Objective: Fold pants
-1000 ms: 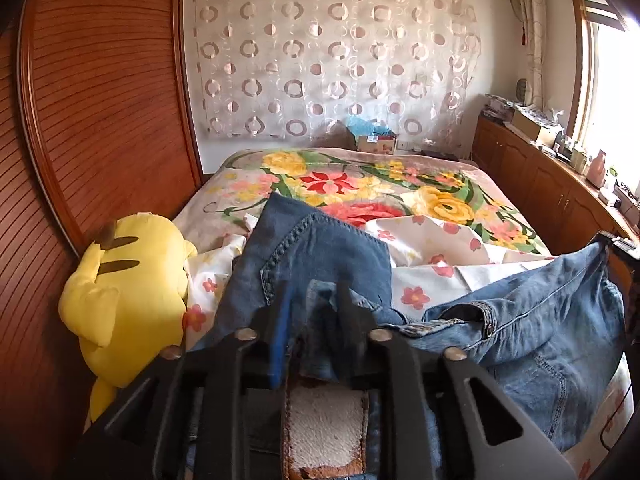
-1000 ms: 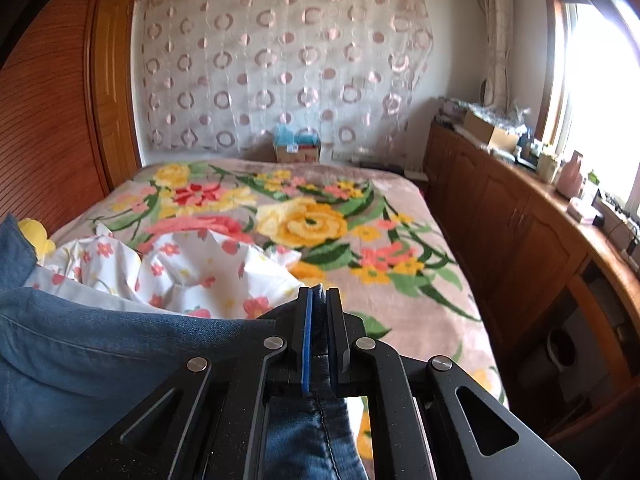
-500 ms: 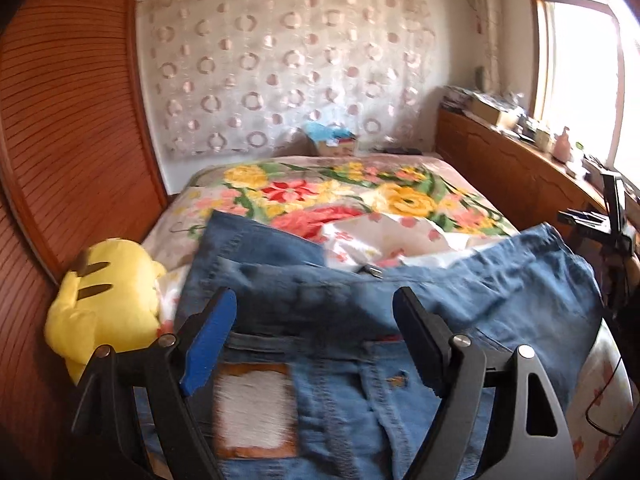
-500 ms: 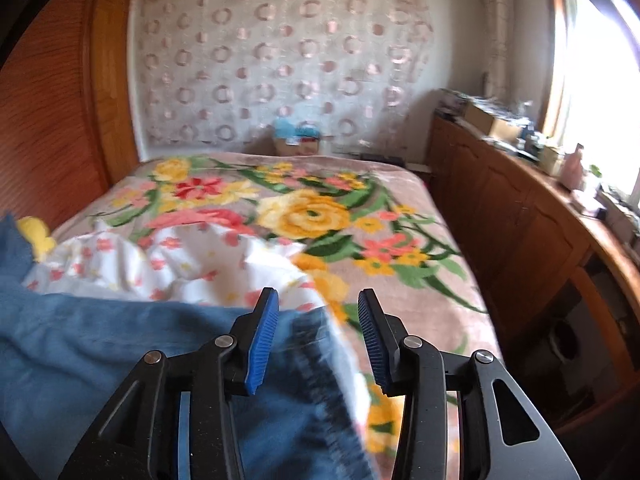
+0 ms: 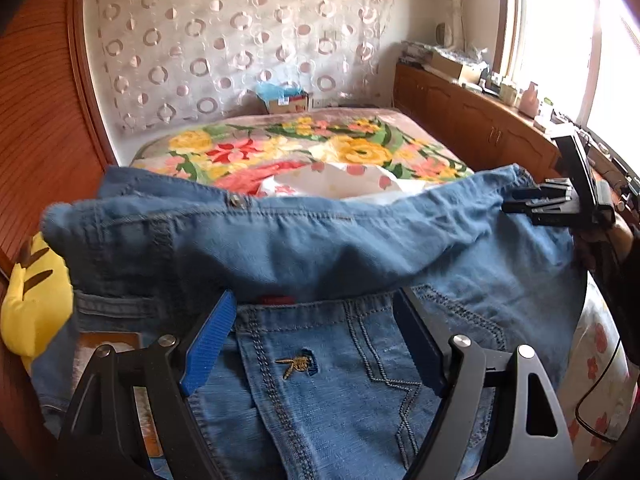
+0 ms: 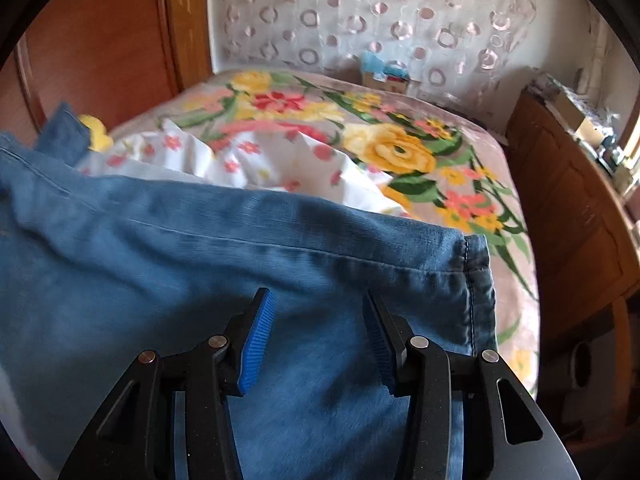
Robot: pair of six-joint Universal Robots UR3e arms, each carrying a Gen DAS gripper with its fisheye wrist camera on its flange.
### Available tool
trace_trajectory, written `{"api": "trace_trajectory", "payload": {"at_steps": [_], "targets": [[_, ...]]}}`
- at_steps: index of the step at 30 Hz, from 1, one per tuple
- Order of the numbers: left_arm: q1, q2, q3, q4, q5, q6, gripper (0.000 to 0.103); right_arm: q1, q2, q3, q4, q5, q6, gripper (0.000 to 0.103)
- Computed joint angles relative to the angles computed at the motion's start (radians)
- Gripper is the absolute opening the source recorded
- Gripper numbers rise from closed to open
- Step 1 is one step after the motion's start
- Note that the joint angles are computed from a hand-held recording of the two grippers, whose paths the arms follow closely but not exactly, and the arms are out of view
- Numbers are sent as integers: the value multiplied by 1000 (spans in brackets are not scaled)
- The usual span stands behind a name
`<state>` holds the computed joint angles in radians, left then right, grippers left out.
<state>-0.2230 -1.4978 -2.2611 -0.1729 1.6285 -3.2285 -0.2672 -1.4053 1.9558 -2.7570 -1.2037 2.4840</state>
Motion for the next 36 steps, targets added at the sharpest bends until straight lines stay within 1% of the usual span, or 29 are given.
{"api": "trace_trajectory", "payload": {"at_steps": [2,6,7,9,10,13,16,19,22,23,24,25,30,33,34,35,36], "targets": [[0,-11,3,-5,-3,-1,81,13,45,-46,-4,-19,14,48],[12,-12,-10,-1,-8,-6,81,62,134,-146,-44,-128,81,48],[15,-14,-14,3,-9,-8,81,79,144,-179,-33,-160,113,48],[23,-11,-23,9,-13,-9,81,113,157,-189,-71,-225,194,48],[22,-17,-21,13,-11,-11,81,116,157,-187,-86,-231,224,48],[37,-9,-29,14,-25,-11,81,102,125,-130,-134,-190,269,48],[38,-3,-27,7,-23,-7,81,31,36,-19,-165,-82,256,48],[41,3,-37,17,-29,-7,81,-79,-81,142,-199,24,222,48],[41,18,-55,26,-40,-13,81,-263,-283,352,-150,162,143,54],[39,19,-57,26,-39,-12,81,-309,-332,405,-135,187,114,55],[31,19,-60,30,-33,-16,81,-364,-392,464,-107,212,74,55],[23,21,-62,33,-29,-16,81,-420,-466,507,-35,238,27,55],[7,35,-85,47,-29,-21,81,-667,-840,661,392,344,-197,56],[-9,48,-96,40,-18,-25,81,-805,-1092,700,746,396,-359,56],[-13,52,-98,37,-15,-26,81,-832,-1155,711,841,402,-402,56],[-16,64,-104,33,-12,-28,81,-856,-1178,708,903,405,-441,56],[-18,77,-111,28,-11,-31,81,-858,-1164,703,918,403,-451,56]]}}
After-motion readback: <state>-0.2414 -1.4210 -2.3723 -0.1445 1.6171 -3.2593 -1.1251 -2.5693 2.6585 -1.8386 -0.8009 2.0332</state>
